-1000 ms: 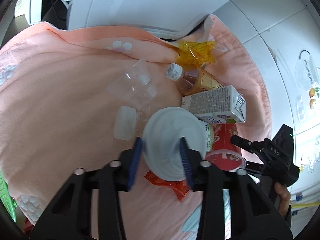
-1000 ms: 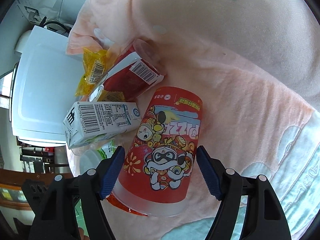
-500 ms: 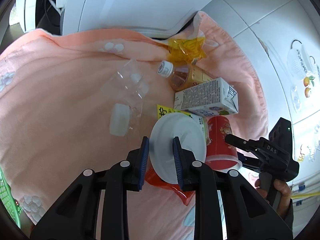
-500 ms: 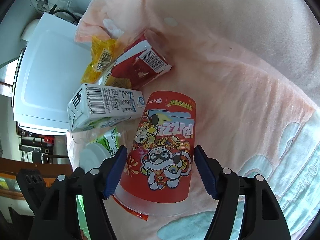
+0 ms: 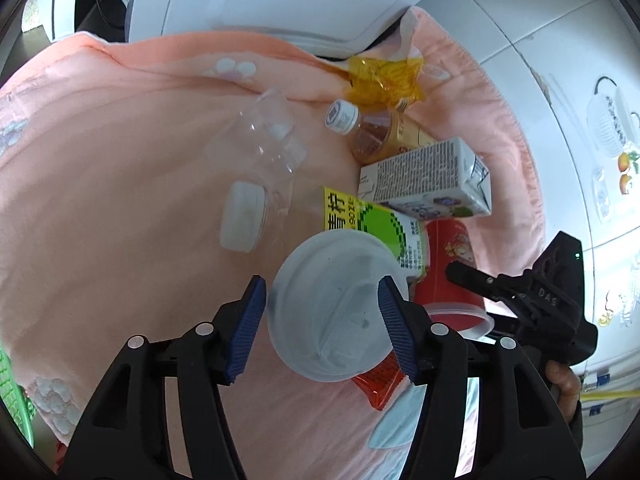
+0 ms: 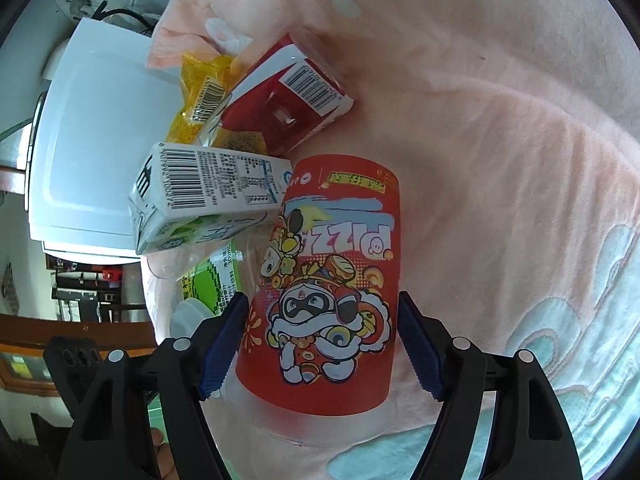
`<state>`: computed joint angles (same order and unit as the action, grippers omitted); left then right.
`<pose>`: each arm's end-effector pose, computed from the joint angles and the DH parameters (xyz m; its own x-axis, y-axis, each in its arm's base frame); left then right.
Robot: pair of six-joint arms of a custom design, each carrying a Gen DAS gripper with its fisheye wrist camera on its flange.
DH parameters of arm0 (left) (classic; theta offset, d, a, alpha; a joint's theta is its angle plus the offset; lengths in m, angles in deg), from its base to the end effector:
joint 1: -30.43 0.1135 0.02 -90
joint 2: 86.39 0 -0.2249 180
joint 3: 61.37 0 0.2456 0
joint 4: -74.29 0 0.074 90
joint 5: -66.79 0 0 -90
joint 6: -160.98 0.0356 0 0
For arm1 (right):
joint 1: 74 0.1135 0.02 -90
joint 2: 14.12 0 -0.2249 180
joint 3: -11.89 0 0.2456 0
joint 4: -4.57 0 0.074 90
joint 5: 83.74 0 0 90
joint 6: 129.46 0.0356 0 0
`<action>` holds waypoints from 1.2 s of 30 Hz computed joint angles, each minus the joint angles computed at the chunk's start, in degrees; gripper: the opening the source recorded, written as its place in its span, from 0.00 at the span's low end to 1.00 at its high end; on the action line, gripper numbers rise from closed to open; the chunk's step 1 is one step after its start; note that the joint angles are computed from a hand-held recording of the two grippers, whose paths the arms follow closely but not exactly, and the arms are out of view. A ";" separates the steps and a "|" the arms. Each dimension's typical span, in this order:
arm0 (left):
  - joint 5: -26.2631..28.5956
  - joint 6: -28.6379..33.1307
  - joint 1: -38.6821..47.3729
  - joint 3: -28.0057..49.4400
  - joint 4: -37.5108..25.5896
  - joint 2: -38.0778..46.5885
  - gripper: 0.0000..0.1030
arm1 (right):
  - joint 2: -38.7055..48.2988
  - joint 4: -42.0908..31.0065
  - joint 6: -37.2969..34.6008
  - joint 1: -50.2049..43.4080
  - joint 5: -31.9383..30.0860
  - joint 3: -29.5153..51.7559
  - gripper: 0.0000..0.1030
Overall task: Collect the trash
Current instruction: 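Lift the white lid toward the basket with the left gripper while the right gripper holds the red cup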
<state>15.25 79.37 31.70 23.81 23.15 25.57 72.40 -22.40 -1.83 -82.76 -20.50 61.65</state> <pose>0.3451 -0.0145 0.1118 -0.9507 0.0932 -0.2958 0.2542 0.7805 -0.5712 0.2495 -0.0222 0.0961 -0.7391 0.6655 -0.1040 0.4928 0.6396 0.5900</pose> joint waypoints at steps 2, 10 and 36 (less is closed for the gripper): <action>1.27 0.57 0.15 -0.06 -0.08 0.54 0.53 | -1.06 -0.50 -0.50 0.15 0.16 -0.46 0.69; 4.30 3.24 0.84 -1.63 -0.81 -0.86 0.26 | -5.67 -3.51 -2.97 0.02 1.16 -1.72 0.68; 11.98 19.32 23.41 0.98 -14.98 -5.07 0.23 | -19.52 -6.64 4.22 22.61 7.11 -0.63 0.68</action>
<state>27.23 98.70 55.11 24.79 8.18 20.49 52.88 -29.04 2.39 -60.15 -13.39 61.02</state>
